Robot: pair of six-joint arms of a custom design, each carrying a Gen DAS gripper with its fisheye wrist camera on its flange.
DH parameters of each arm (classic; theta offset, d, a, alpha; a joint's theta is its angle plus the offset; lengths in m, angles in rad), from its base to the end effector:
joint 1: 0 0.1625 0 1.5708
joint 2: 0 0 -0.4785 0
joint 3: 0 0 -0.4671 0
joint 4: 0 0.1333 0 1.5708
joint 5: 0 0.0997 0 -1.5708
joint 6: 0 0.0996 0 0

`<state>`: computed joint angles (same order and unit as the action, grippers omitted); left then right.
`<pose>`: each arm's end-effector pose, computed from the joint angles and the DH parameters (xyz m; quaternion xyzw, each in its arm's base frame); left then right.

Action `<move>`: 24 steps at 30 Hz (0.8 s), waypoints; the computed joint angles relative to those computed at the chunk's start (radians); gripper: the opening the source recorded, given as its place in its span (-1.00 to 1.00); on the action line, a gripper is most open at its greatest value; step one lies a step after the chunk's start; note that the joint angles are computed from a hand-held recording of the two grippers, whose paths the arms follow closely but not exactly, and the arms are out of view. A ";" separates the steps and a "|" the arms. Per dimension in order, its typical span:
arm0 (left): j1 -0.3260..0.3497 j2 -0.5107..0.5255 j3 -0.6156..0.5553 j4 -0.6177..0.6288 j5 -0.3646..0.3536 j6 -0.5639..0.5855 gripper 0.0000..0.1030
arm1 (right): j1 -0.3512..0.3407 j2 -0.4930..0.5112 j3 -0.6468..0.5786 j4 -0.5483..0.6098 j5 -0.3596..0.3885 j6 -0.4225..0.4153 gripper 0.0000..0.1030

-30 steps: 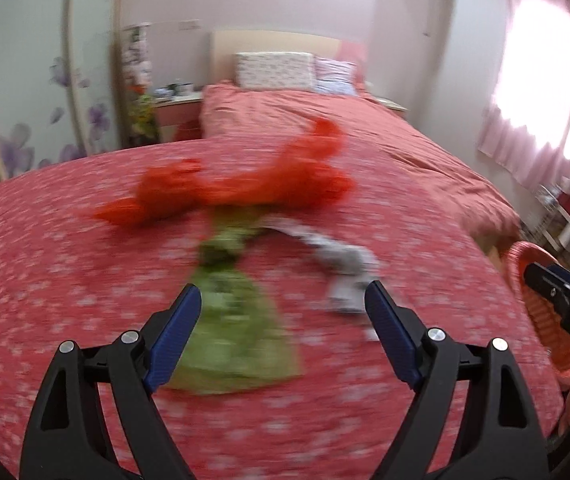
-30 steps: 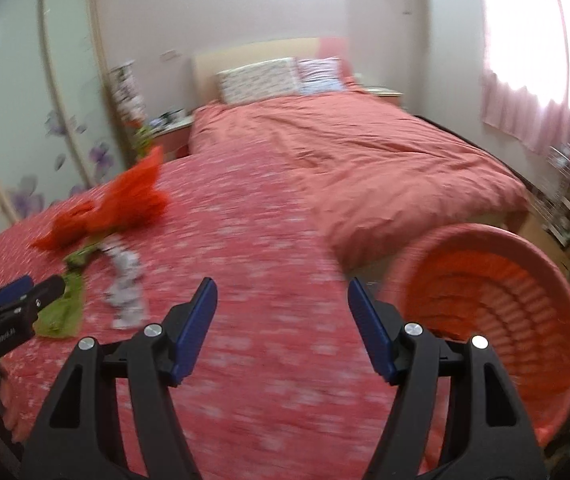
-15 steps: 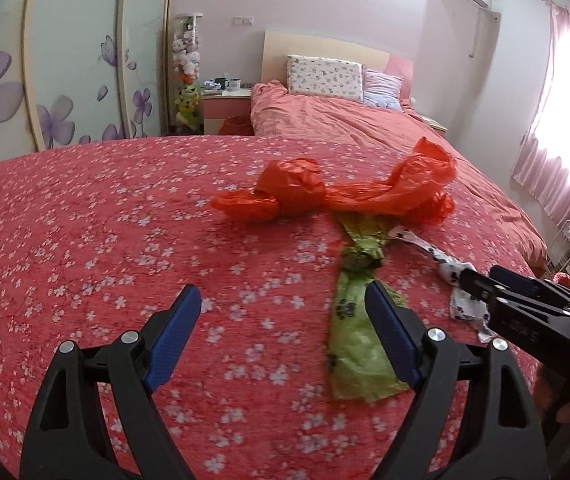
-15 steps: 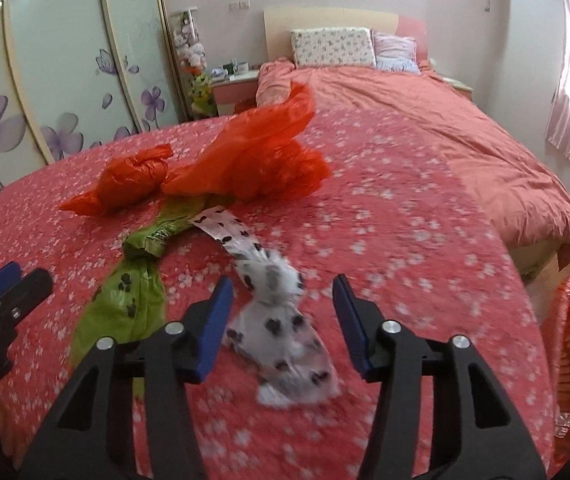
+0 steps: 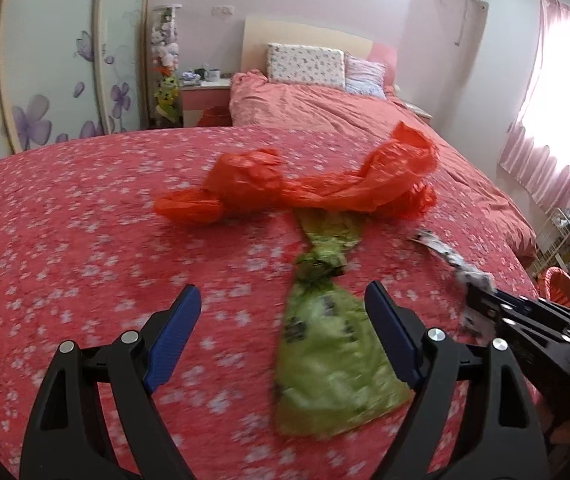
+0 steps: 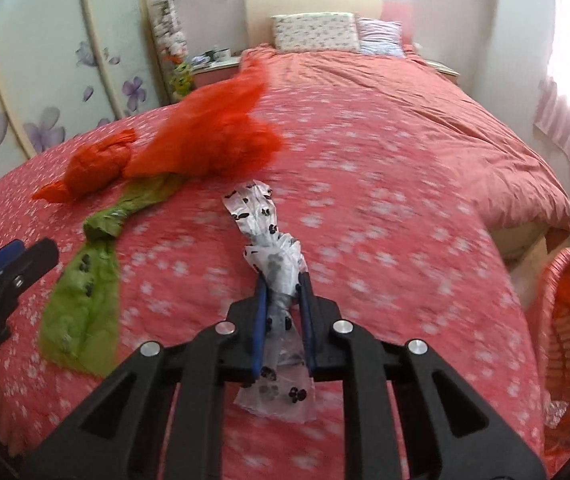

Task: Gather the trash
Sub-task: 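Grasp the green paw-print bag with the left tool while the right tool grasps the white dotted bag, then carry green and white dotted bags to the basket and release both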

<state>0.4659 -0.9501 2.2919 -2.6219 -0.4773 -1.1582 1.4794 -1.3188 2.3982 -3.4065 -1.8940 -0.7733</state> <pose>-0.3174 -0.4078 0.0244 0.0528 0.8469 -0.4130 0.3307 0.0577 -0.4843 0.2138 0.2507 -0.8843 0.2682 0.2885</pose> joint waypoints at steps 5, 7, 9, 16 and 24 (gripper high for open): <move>0.039 0.054 -0.064 0.006 -0.023 0.042 0.60 | -0.066 -0.074 0.007 0.013 0.031 0.010 -0.69; 0.055 0.061 -0.079 -0.002 -0.035 0.051 0.55 | -0.084 -0.089 0.002 0.025 0.040 0.012 -0.69; 0.067 0.064 -0.095 0.030 -0.038 0.035 0.46 | -0.098 -0.099 -0.001 0.031 0.047 0.015 -0.69; 0.086 0.064 -0.118 0.074 -0.072 0.020 -0.22 | -0.124 -0.120 -0.001 0.055 0.075 0.021 -0.69; 0.068 0.063 -0.119 0.115 -0.068 -0.016 -0.38 | -0.134 -0.149 0.013 0.061 0.098 0.017 -0.69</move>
